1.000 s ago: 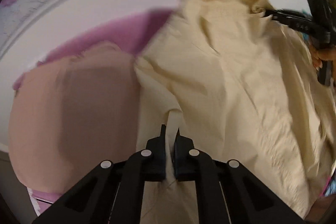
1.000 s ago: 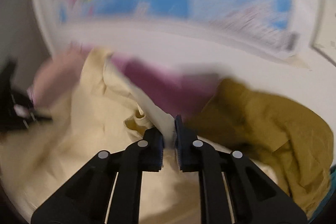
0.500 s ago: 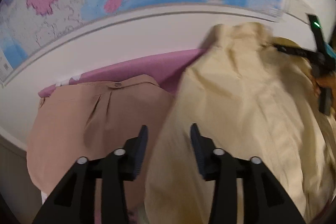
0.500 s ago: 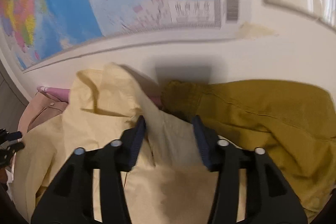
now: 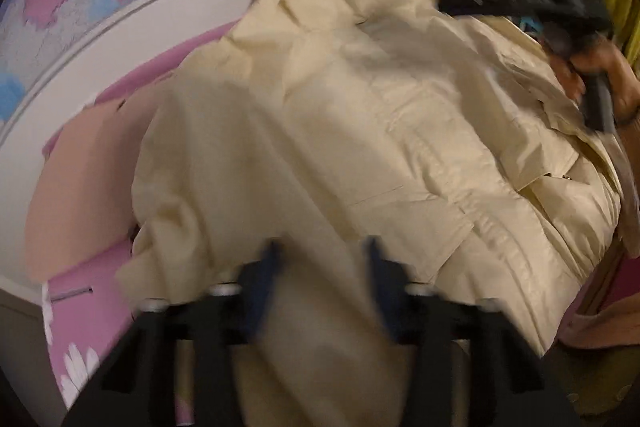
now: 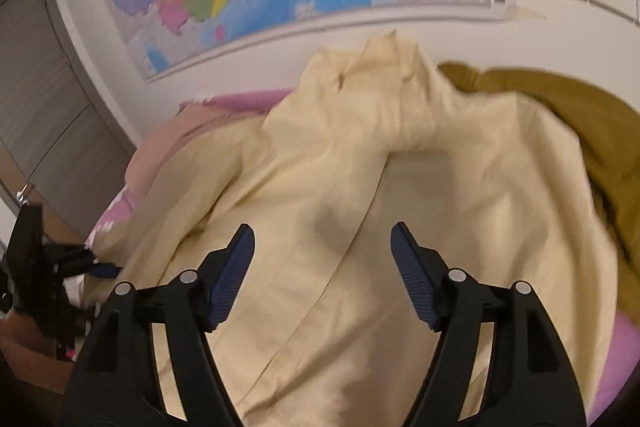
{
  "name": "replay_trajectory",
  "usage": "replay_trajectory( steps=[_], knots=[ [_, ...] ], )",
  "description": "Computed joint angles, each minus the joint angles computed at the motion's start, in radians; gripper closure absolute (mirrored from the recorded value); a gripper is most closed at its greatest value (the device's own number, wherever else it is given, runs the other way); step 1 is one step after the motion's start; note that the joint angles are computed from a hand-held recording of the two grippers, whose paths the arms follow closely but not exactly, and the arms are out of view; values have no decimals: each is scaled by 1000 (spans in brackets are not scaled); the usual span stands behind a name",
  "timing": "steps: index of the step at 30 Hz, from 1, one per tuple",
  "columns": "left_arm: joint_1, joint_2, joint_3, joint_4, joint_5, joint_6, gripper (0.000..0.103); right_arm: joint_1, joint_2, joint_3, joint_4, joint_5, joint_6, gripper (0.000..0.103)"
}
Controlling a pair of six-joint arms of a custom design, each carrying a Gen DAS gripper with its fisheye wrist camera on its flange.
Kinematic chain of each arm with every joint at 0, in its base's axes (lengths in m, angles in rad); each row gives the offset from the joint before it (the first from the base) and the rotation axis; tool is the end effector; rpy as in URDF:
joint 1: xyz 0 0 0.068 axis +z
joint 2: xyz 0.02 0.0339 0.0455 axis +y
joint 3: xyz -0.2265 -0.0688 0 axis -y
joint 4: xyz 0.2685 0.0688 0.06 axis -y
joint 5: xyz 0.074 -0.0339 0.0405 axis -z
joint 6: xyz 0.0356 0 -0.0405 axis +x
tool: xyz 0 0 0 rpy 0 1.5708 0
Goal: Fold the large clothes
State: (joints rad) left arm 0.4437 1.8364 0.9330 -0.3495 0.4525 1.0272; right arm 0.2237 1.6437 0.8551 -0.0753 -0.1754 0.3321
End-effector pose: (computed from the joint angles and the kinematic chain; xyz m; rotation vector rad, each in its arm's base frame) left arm 0.3010 0.1258 0.0576 0.8405 2.4648 -0.1643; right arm 0.3293 0.0813 0.1083 0.0538 2.4704 0.4588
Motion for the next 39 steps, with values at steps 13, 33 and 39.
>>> replay_trajectory(
  steps=[13, 33, 39],
  knots=[
    [151, -33, 395, -16, -41, -316, 101, 63, -229, -199, 4, 27, 41, 33],
    [169, -358, -47, -202, 104, -80, 99, 248, -321, -334, 50, 62, 176, 32],
    [202, -249, 110, 56, -55, -221, 91, 193, -638, -481, -108, 154, 192, 32]
  ],
)
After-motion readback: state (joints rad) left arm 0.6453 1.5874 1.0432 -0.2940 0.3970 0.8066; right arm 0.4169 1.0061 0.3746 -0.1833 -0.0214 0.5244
